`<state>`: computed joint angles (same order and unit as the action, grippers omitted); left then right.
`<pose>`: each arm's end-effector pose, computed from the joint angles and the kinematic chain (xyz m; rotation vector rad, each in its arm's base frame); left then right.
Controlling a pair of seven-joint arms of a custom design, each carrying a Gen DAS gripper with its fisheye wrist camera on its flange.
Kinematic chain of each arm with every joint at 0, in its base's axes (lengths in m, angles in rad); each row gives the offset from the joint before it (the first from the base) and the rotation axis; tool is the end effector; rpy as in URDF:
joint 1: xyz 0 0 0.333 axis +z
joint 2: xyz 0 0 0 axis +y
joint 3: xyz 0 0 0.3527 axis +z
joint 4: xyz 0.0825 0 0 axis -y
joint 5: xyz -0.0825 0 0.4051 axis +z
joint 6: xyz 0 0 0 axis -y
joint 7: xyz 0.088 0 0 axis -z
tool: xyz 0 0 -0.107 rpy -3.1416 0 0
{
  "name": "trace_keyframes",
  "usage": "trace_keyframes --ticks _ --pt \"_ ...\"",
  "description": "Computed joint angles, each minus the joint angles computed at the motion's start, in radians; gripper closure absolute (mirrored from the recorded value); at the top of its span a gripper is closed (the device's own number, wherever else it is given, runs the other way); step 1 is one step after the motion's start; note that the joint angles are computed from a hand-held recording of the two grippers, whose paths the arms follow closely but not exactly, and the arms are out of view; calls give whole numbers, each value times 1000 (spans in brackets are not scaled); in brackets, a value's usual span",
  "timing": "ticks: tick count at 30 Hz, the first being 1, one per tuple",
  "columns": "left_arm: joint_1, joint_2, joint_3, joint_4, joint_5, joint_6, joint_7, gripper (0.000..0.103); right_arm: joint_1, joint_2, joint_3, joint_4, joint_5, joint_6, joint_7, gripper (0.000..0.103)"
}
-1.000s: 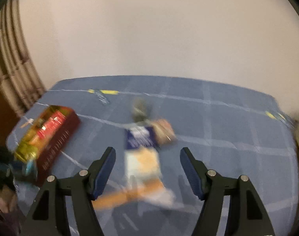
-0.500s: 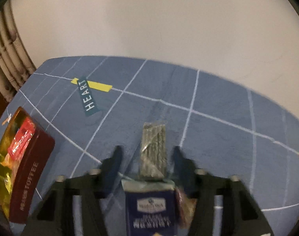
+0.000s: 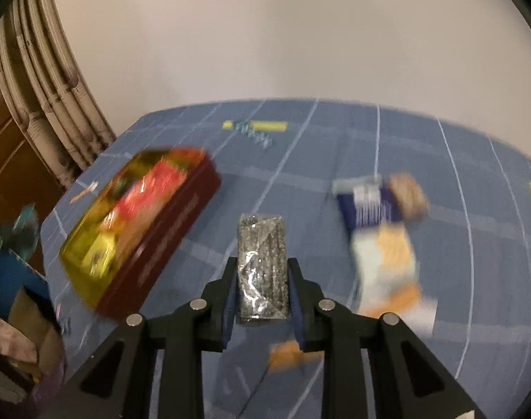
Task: Organize snacks
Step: 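Grasp the blue-clipped zip bag with the left gripper while the right grasps the grey foil packet, then lower the blue-clipped bag into the gold tin and open the left gripper while the right holds the grey packet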
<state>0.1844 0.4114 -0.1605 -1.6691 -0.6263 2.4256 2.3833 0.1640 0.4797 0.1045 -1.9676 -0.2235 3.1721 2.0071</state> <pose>0.7288 0.0310 0.4307 -1.6497 2.3673 -0.9365 0.6657 0.1959 0.3286 -1.7644 1.7154 -0.4317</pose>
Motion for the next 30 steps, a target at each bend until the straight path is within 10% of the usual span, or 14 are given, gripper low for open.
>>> trace_keyframes --ticks 9,30 --pt "9 18 6 -3 6 48 20 80 152 -34 -165 -92 -7 21 123 77" --pt "-42 180 -23 153 140 27 -41 80 197 -26 -225 -95 -64 34 218 77"
